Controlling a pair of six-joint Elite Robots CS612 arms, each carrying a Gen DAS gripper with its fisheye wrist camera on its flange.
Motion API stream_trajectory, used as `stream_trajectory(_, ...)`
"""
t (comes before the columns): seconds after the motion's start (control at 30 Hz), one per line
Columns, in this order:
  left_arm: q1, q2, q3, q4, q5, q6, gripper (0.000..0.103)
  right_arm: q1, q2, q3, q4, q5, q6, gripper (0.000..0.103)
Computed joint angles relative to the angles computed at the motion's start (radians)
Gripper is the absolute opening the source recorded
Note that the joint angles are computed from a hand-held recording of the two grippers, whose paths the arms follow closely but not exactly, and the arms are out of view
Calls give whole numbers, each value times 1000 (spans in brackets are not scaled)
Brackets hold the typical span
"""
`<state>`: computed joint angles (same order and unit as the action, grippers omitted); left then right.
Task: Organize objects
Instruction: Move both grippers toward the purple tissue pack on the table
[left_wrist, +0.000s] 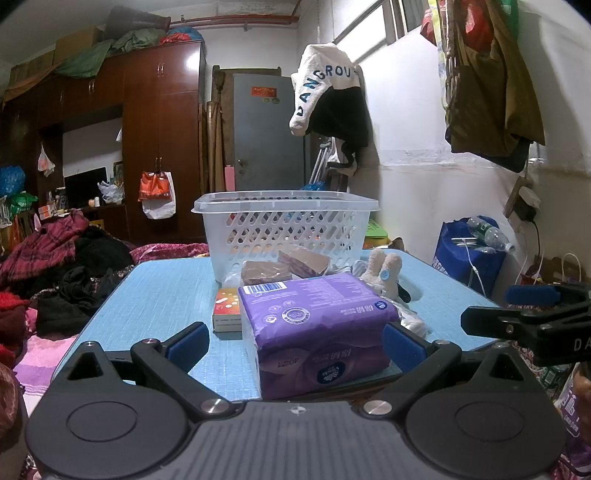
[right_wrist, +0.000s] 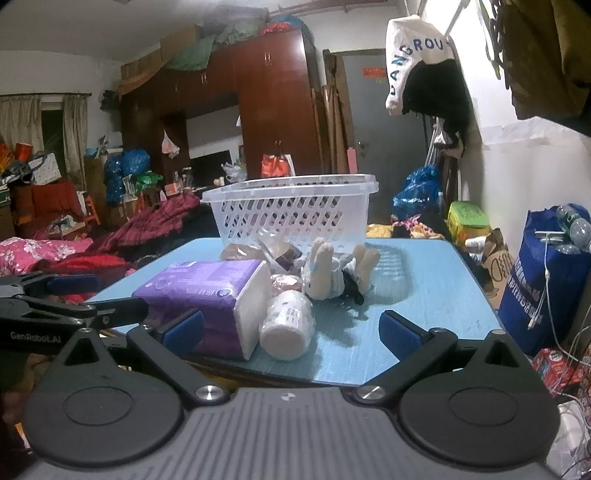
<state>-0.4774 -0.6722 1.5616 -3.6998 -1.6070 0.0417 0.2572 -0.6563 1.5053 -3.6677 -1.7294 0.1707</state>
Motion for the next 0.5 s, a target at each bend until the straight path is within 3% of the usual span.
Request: stream_trajectory(0.5,1,0,-3,8,-6,6,101,-2,1,0,-3,5,4,103)
